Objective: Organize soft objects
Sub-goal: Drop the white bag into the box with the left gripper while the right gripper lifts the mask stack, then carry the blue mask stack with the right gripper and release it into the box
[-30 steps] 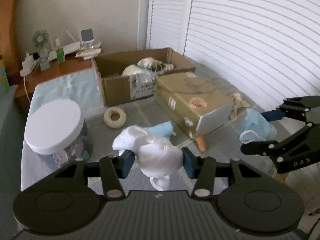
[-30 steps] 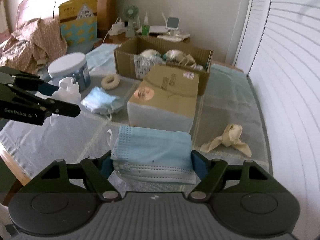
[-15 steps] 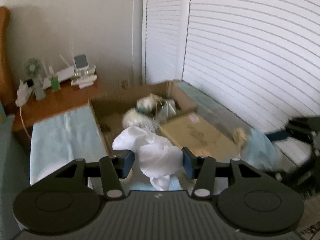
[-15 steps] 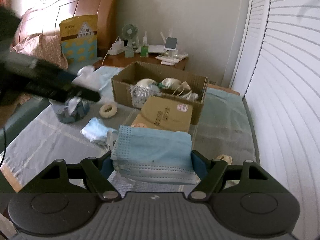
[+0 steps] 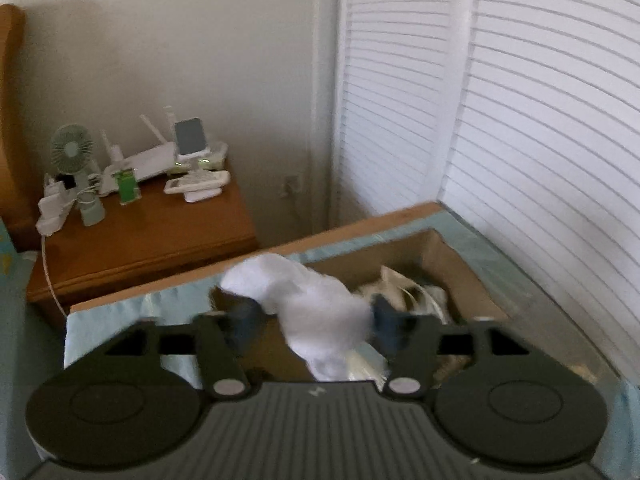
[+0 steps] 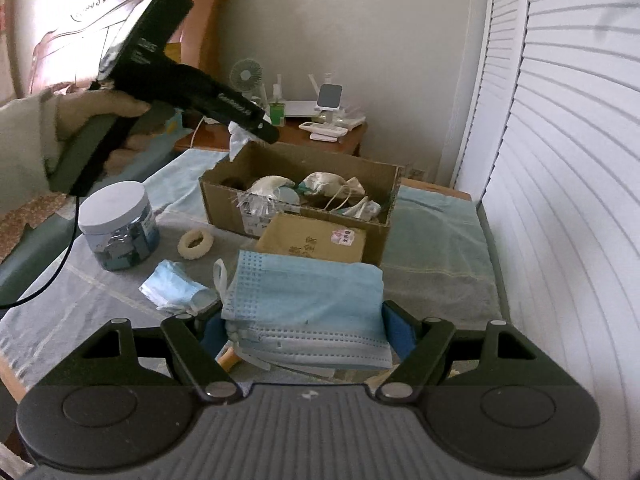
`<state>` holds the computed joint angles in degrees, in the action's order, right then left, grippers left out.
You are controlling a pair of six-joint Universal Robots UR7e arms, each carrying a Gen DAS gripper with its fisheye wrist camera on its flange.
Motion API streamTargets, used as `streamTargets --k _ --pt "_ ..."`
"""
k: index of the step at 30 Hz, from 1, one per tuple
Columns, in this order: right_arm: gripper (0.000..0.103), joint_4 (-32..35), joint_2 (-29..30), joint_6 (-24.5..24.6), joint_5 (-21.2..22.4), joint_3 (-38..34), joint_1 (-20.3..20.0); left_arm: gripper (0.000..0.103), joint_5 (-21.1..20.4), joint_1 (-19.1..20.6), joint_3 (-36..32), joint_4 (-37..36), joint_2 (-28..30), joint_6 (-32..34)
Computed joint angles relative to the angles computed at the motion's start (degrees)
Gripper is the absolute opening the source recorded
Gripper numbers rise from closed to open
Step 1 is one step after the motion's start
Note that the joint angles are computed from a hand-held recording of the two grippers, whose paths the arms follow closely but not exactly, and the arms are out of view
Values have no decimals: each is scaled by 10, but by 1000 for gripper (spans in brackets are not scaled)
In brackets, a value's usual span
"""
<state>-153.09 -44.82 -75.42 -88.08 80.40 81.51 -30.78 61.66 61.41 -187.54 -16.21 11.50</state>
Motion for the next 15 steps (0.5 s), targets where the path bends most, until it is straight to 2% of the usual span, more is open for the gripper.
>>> streamTargets --k 1,5,9,15 --pt "81 3 2 3 0 -4 0 91 8 0 -10 -25 9 15" --pt "81 5 3 6 1 -8 -1 92 -7 -2 25 -45 -8 -2" --pt "81 3 3 7 1 -5 1 96 21 -19 70 -50 -24 -26" --pt "81 8 3 5 -1 -7 5 100 31 -53 183 -95 -57 -61"
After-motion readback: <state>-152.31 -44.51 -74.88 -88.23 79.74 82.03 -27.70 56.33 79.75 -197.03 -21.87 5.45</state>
